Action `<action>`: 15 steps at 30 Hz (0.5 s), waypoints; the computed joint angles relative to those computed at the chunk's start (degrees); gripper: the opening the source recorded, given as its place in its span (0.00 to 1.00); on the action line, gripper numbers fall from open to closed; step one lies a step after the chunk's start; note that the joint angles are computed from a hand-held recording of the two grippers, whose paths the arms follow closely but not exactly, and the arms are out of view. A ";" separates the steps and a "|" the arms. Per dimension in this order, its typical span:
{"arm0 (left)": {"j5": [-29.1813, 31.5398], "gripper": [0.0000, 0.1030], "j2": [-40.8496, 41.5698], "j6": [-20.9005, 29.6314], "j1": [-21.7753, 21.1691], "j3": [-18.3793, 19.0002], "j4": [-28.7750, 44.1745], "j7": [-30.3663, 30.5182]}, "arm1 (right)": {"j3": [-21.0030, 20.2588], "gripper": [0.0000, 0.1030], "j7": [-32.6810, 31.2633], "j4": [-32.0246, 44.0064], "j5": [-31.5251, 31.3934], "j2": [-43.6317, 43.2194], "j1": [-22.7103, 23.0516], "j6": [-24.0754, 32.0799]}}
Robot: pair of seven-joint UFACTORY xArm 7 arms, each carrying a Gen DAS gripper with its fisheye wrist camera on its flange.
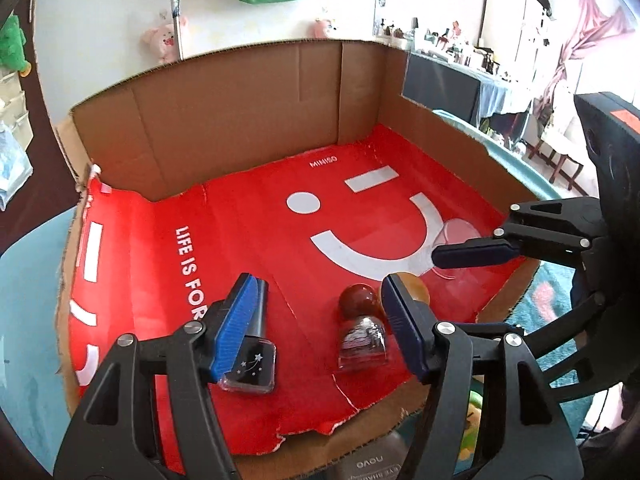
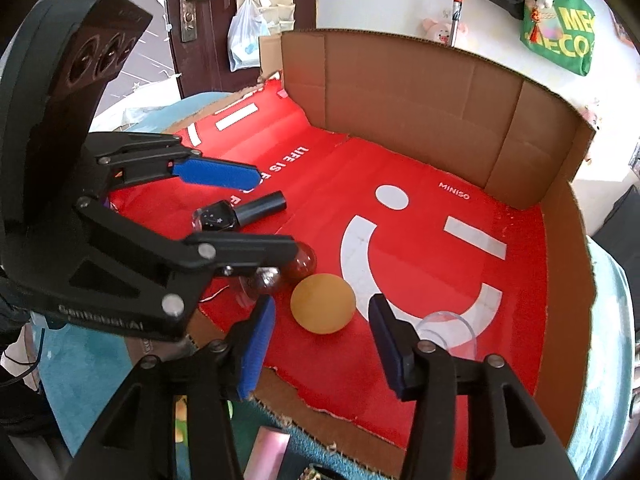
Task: Organize rigid objects
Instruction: 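Open the left tool to drop the jar while the right tool releases the orange puff in the box, then lift both tools out of the box back over the table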
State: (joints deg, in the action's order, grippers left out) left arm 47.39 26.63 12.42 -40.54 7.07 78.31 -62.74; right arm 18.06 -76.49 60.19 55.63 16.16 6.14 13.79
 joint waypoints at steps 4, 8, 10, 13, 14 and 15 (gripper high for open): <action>6.46 0.70 -2.35 0.28 -3.74 3.61 -1.59 -7.97 | 0.78 0.59 -4.12 -2.47 5.58 -3.52 -1.01 0.07; 15.69 0.73 -5.97 1.40 -6.22 5.22 -4.20 -18.93 | -0.80 0.66 -8.81 -5.30 11.97 -7.62 0.39 0.02; 20.89 0.74 -8.03 2.24 -7.37 5.63 -5.74 -25.13 | -1.60 0.71 -12.13 -7.36 16.57 -10.55 1.20 -0.15; 28.20 0.79 -11.39 6.20 -9.15 4.85 -8.17 -32.75 | -3.25 0.80 -17.08 -9.97 23.01 -14.27 2.91 -0.68; 30.55 0.81 -12.43 7.89 -9.67 4.31 -8.97 -35.07 | -3.90 0.82 -18.98 -11.23 25.75 -16.12 3.53 -0.80; 32.86 0.81 -13.64 10.01 -10.31 3.59 -9.93 -37.50 | -4.62 0.85 -20.65 -12.45 28.41 -17.96 4.19 -0.78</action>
